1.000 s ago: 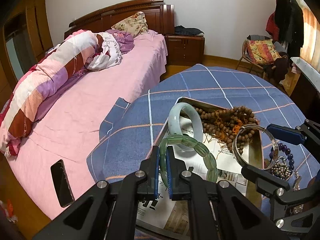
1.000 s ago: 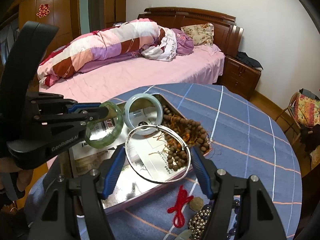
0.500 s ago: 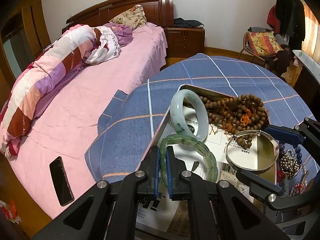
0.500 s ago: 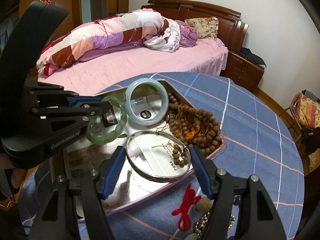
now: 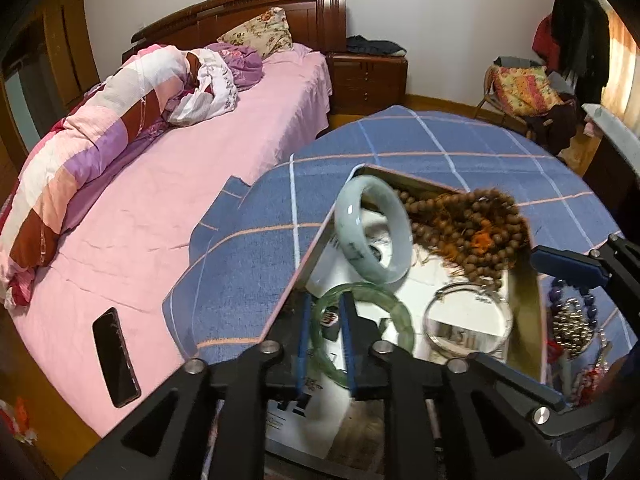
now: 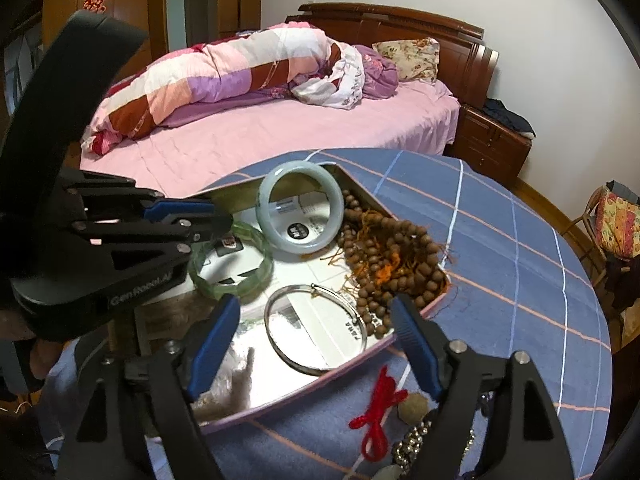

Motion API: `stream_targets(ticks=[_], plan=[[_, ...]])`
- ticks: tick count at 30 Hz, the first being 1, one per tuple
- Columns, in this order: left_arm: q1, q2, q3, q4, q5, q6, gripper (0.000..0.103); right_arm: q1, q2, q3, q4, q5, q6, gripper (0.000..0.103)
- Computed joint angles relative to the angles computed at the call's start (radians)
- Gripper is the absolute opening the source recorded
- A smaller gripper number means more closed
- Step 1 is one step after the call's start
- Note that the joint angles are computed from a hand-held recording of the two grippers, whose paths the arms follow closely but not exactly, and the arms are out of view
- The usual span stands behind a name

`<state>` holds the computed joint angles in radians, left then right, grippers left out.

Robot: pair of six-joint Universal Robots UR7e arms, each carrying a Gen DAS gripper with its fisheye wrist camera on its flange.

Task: Organize jewelry
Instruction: 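Lower the green bangle into the tin with the left tool while the right tool drops the silver bangle in, then withdraw both open tools from the tin toward the remaining pearls and watch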

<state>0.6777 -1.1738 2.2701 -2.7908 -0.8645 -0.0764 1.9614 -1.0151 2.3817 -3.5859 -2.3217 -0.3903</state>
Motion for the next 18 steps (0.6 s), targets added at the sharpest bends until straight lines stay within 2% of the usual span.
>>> stream_targets(ticks=[2,3,5,9,18], plan=[[-0.012,-0.016,0.016,-0.025,-0.020,0.009,0.042,0.005,-0.013,0.012,-0.002,0.000,0.006,0.081],[-0.017,-0.020,0.023,-0.037,-0.022,0.010,0.046,0.008,-0.023,0.021,-0.004,-0.002,0.010,0.081],[-0.041,-0.031,0.045,-0.067,-0.005,0.005,0.063,0.012,-0.039,0.034,-0.010,-0.005,0.015,0.082],[-0.067,-0.046,0.064,-0.070,-0.005,-0.025,0.064,0.014,-0.091,0.078,-0.028,0.002,0.039,0.084],[-0.139,-0.075,0.120,-0.058,-0.010,-0.100,0.064,-0.003,-0.245,0.187,-0.049,-0.070,0.076,0.090]])
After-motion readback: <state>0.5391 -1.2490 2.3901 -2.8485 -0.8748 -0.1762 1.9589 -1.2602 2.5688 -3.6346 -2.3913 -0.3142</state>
